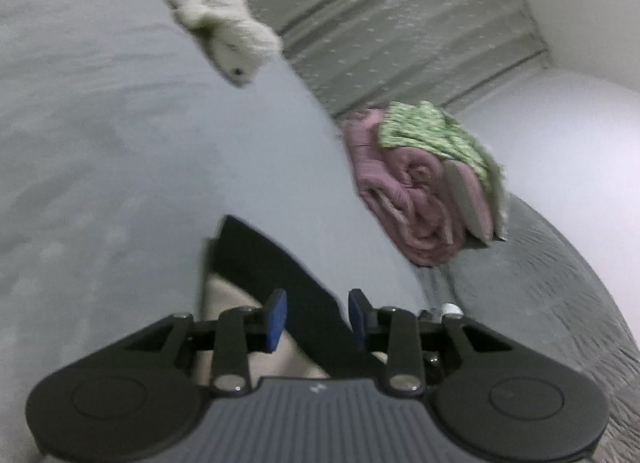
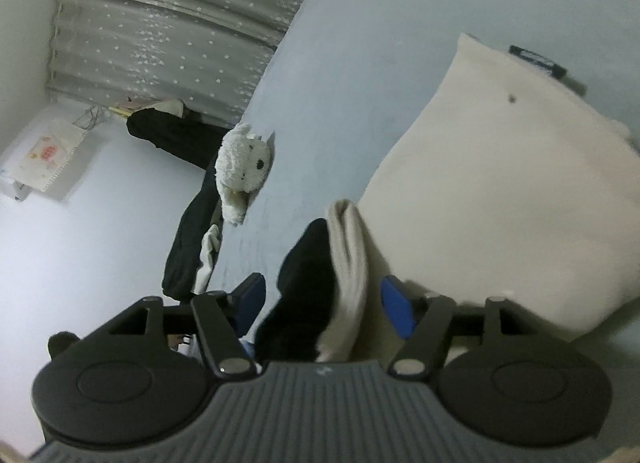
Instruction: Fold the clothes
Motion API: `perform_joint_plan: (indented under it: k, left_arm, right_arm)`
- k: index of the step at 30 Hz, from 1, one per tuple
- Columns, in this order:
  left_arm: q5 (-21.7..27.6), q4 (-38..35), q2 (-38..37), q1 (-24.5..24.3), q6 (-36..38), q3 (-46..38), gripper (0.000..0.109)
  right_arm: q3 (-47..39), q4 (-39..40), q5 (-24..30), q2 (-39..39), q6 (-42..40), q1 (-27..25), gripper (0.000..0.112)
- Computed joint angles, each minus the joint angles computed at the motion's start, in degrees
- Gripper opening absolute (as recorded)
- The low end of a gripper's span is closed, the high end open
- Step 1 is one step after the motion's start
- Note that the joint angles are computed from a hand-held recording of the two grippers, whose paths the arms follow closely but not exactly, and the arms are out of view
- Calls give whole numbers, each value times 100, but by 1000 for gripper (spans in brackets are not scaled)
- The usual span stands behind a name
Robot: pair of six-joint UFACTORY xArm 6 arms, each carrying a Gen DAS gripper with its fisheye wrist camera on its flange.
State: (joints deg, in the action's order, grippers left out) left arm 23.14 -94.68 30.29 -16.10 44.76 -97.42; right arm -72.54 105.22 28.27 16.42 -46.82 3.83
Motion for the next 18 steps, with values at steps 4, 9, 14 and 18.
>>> perform_joint_plan:
  k: [4,9,14,18]
  left_arm:
    - [-239,358,-1,-20,-276,84,33]
    - [-369,699,77,-28,-539,3,33]
    - [-565,486,218,-80,-367,-238,33]
    - [-579,363,329,-157,-82,-420,33]
  right_arm:
    - [-183,-218,-105,107,25,106,70]
    - [-405,-1144,-827,230,-11,479,39]
    - [-258,-301,-569,1,-1100,328,30]
    - [5,282,-31,-214,-1566,-97,30]
